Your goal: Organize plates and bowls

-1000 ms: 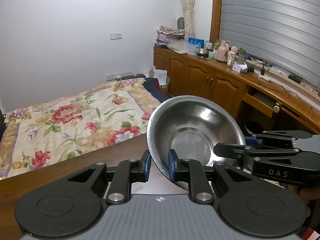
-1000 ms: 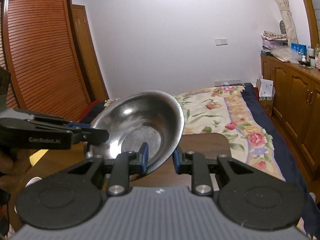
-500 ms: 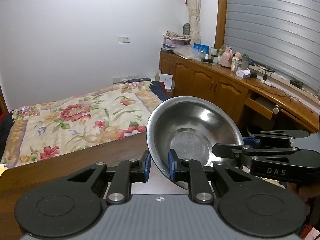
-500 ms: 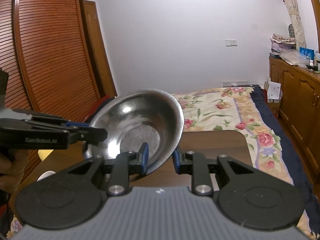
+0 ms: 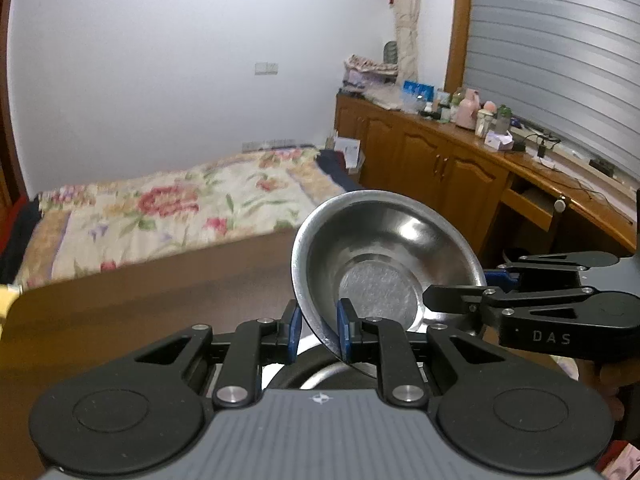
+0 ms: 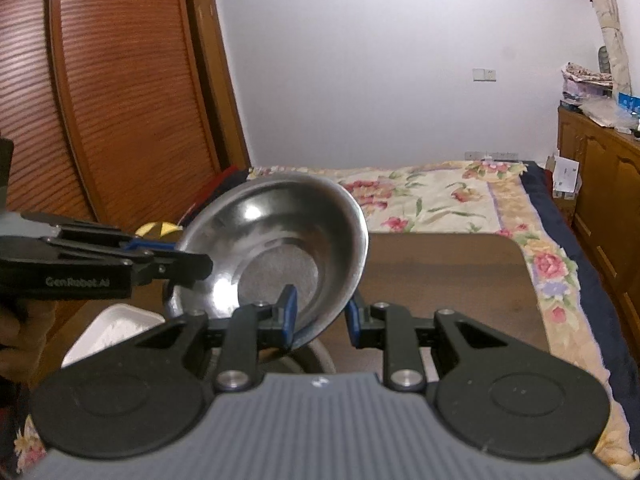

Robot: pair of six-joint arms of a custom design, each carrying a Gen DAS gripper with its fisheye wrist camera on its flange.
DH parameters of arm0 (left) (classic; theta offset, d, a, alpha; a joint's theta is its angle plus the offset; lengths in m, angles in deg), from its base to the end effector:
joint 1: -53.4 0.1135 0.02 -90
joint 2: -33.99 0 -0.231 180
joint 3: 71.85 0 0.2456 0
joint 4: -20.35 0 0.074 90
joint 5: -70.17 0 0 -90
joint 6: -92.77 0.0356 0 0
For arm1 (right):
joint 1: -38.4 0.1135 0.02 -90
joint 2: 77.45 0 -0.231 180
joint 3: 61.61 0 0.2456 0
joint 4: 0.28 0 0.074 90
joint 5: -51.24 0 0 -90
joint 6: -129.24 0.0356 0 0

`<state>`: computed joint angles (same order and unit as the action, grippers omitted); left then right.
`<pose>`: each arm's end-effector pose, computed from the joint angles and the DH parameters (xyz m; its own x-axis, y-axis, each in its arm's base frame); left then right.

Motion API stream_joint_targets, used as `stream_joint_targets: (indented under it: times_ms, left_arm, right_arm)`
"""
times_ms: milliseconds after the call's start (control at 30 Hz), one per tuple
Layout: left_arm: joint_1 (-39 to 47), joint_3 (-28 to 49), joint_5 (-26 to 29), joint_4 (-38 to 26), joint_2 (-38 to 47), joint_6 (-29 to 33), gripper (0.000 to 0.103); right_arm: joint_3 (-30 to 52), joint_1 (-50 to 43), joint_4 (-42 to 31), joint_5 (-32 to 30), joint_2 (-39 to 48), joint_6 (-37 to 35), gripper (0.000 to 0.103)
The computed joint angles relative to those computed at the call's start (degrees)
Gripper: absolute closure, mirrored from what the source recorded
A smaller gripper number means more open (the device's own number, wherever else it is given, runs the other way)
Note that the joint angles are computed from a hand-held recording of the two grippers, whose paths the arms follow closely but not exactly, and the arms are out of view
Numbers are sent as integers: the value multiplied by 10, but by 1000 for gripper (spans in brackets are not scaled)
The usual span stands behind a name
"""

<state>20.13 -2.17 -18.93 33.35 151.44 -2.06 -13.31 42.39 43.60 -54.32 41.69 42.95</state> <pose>0.3187 -0.2098 0.0741 -0.5222 0.2419 -0.8178 0.5172 0.8523 -0.0781 0.3082 0.0311 0.0342 -0.4711 0.0296 -0.8816 -0.2756 0.9444 0.1790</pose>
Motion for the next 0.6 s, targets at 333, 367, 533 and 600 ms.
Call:
stream_joint_targets:
  times_ms: [333,367,533,600]
  left_arm:
    - [2,-67,-1,59,8,-11,82]
    - [1,-72,-1,64,9,-11,82]
    - [-11,-117,-24,117,10,-17,81]
    - [-21,-133,-42,142,15,-25,81]
  right_arm:
    - [-22,29,34,9,33,13,75]
    - [-24,32,38,10,36,13,75]
    - [-38,42,57,13,46,14,75]
    - [-43,41,75,3,55,26,75]
